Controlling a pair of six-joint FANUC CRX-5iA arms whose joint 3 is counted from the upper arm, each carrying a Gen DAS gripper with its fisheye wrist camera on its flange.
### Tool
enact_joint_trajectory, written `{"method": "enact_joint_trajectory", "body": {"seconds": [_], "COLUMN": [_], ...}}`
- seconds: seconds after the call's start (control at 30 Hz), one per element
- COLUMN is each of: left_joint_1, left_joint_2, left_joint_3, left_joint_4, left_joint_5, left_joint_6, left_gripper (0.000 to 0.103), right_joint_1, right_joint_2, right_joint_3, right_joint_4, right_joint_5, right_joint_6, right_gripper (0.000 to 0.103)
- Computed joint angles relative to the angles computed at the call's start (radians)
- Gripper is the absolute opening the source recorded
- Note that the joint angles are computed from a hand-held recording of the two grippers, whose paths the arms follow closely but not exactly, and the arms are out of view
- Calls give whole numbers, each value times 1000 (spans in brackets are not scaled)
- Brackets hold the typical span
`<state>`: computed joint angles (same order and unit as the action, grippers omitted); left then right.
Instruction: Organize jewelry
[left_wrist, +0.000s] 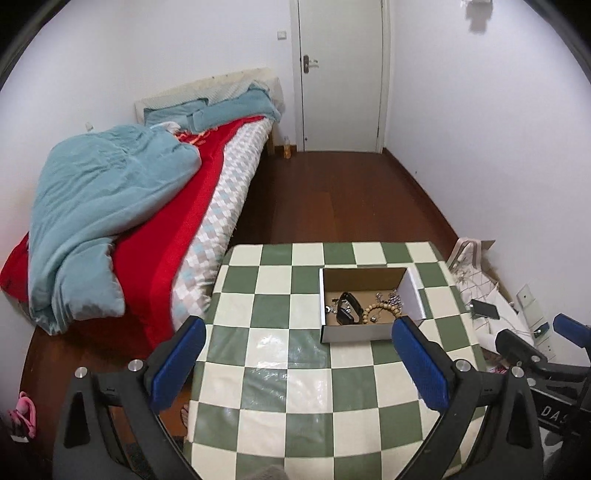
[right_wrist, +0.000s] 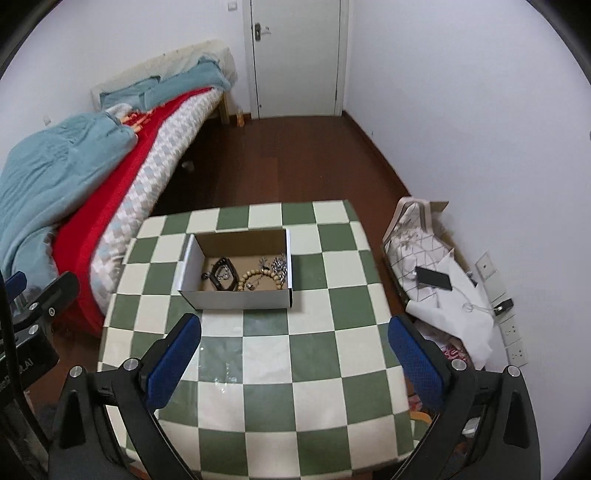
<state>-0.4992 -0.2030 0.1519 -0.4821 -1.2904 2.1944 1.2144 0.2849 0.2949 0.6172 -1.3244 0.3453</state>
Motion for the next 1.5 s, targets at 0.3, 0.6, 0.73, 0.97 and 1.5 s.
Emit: {"method": "enact_joint_trajectory", "body": {"seconds": [0.3,0.6,0.73,0.97,1.5], "left_joint_1": [-61,-41,-35,-29,-33], "left_joint_2": [-29,-6,5,11,29], "left_joint_3": [97,177,192,193,218], "left_joint_4": [-13,3,0,7,-13], "left_joint_5": [-140,-210,-219,-219,-228], "left_joint_6": [-11,-23,-28,-34,-11], "left_gripper": [103,103,103,103,103], "right_joint_1": [97,101,93,76,51], "right_joint_2": [-43,-5,26,67,84], "right_joint_3": [76,230,299,374,397], "right_joint_4": [61,24,24,22,-8], "right_joint_5": [-136,-234,-258,-281,-258], "right_joint_6": [13,107,156,199,215], "right_gripper": [102,102,102,103,103]}}
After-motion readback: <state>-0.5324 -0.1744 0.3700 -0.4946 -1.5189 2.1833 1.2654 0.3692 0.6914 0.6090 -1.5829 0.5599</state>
